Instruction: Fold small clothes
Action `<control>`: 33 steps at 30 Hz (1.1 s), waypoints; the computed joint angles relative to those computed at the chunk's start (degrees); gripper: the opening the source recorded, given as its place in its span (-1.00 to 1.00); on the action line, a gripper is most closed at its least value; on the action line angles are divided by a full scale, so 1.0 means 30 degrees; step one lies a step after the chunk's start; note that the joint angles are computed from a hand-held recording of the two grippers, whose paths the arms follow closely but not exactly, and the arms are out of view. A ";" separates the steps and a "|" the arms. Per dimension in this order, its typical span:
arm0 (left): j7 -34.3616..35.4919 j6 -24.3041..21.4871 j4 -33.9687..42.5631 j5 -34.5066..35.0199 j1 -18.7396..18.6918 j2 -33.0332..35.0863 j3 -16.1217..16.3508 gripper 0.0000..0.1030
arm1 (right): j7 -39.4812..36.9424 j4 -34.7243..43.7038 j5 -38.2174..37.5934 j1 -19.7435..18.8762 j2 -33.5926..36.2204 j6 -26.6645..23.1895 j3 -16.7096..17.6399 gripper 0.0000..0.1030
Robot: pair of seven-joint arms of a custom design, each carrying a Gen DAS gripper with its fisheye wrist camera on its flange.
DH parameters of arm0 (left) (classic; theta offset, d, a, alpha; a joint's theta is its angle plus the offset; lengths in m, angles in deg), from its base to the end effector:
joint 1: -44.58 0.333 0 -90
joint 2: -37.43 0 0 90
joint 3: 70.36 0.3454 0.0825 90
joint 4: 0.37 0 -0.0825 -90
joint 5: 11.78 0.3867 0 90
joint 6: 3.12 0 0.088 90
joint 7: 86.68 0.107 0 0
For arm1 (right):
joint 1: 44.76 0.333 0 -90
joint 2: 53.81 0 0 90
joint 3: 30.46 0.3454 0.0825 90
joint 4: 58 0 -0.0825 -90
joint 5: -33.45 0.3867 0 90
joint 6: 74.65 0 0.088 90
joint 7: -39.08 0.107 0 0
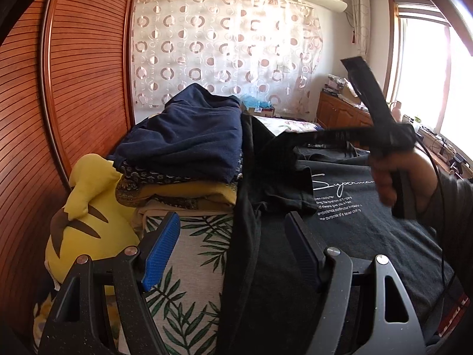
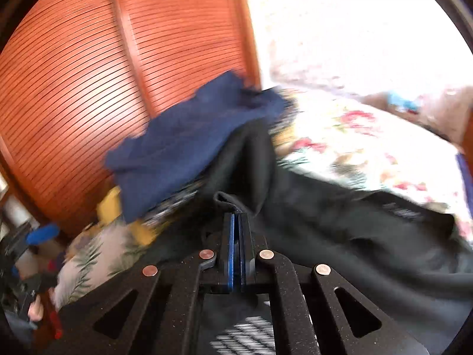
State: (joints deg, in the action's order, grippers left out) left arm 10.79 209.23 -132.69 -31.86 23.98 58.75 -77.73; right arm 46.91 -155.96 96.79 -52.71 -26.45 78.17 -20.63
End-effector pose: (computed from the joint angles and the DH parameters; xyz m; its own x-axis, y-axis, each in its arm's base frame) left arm 0.5337 -0.2266 0.3305 -0.2296 -0.9692 0.0888 -0.5443 0.0522 -0.8373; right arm 0.7134 -0.0201 0.3802 0.5394 -0.8359 -0.1016 -0.5857 -0.2857 -0.7585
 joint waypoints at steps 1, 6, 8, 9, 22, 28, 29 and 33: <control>0.0019 -0.0049 0.0036 0.0013 -0.0027 0.0014 -0.0013 0.44 | 0.1442 0.0488 -0.0816 0.0527 0.0345 0.0800 -0.0585 -0.96; 0.0414 -0.0840 0.0815 -0.0210 -0.0447 0.0396 0.0184 0.44 | 0.7719 0.2380 -0.5004 0.1887 0.1946 0.2645 -0.2452 -0.80; 0.0531 -0.1242 0.1286 -0.0206 -0.0628 0.0651 0.0289 0.44 | 0.8015 0.2440 -0.5601 0.1620 0.2079 0.3182 -0.2204 -0.46; 0.0634 -0.1659 0.1691 -0.0193 -0.0754 0.0831 0.0377 0.44 | 0.7766 0.2279 -0.5604 0.1291 0.2041 0.3447 -0.1752 -0.43; 0.0412 -0.7539 0.6958 0.0012 -0.4980 0.3612 0.4730 0.44 | 0.3713 -0.1969 -0.4739 -0.3327 0.0365 0.5173 0.1898 -0.14; -0.0926 -0.9412 0.8687 0.1421 -0.5589 0.4554 0.5512 0.44 | -0.0019 -0.4278 -0.0722 -0.5196 -0.1608 0.4850 0.2720 -0.14; -0.1139 -0.9675 0.8931 0.1683 -0.5597 0.4700 0.5560 0.44 | -0.0530 -0.4528 -0.0065 -0.5359 -0.1876 0.4768 0.2631 -0.14; -0.2084 -1.1160 0.9961 0.2868 -0.6064 0.5285 0.6191 0.44 | -0.2106 -0.5338 0.1371 -0.5300 -0.2733 0.5178 0.1719 -0.14</control>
